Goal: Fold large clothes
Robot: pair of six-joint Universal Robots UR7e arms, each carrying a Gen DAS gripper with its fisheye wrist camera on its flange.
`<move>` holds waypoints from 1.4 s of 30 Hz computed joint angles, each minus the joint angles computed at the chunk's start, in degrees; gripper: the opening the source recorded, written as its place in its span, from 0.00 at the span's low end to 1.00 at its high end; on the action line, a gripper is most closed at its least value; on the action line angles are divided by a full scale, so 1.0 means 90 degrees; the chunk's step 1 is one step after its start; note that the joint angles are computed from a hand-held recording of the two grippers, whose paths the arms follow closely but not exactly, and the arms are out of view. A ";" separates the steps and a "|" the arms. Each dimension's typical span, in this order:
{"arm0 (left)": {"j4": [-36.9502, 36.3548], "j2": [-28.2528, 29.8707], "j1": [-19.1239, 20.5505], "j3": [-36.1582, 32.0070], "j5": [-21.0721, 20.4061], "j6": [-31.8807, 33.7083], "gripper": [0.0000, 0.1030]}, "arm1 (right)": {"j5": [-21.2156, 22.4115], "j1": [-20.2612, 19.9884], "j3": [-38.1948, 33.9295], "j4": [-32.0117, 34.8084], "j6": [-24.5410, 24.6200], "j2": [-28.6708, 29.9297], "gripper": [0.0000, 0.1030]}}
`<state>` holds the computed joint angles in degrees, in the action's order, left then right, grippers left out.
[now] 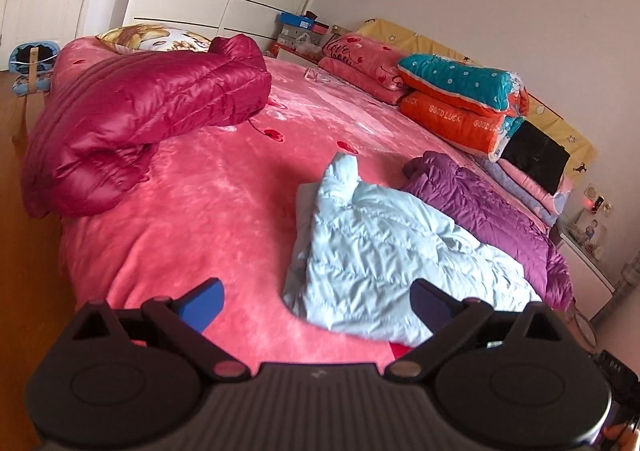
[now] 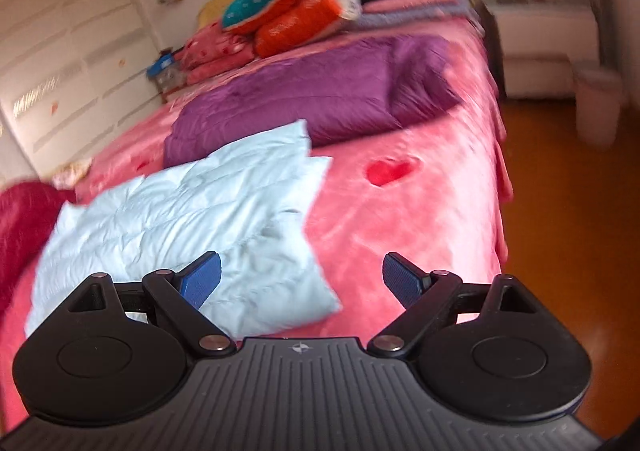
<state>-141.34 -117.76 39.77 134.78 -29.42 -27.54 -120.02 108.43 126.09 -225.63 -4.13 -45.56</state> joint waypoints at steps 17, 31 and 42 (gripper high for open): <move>-0.1715 0.1226 0.1422 -0.0648 -0.1951 0.0935 0.96 | 0.3409 -0.1639 0.0246 0.0479 0.1430 -0.0523 1.00; -0.3092 0.3141 0.3342 -0.2032 -0.4584 0.1429 0.96 | 0.3974 -0.1744 -0.0875 0.2088 0.1020 -0.0248 1.00; -0.2660 0.3972 0.3925 -0.3058 -0.5291 0.2011 0.96 | 0.4522 -0.1660 -0.1704 0.3790 0.0247 -0.0108 1.00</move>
<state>-165.28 -82.01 75.09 107.26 -77.04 -9.44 -79.32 93.49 110.76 -191.52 -1.91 -46.53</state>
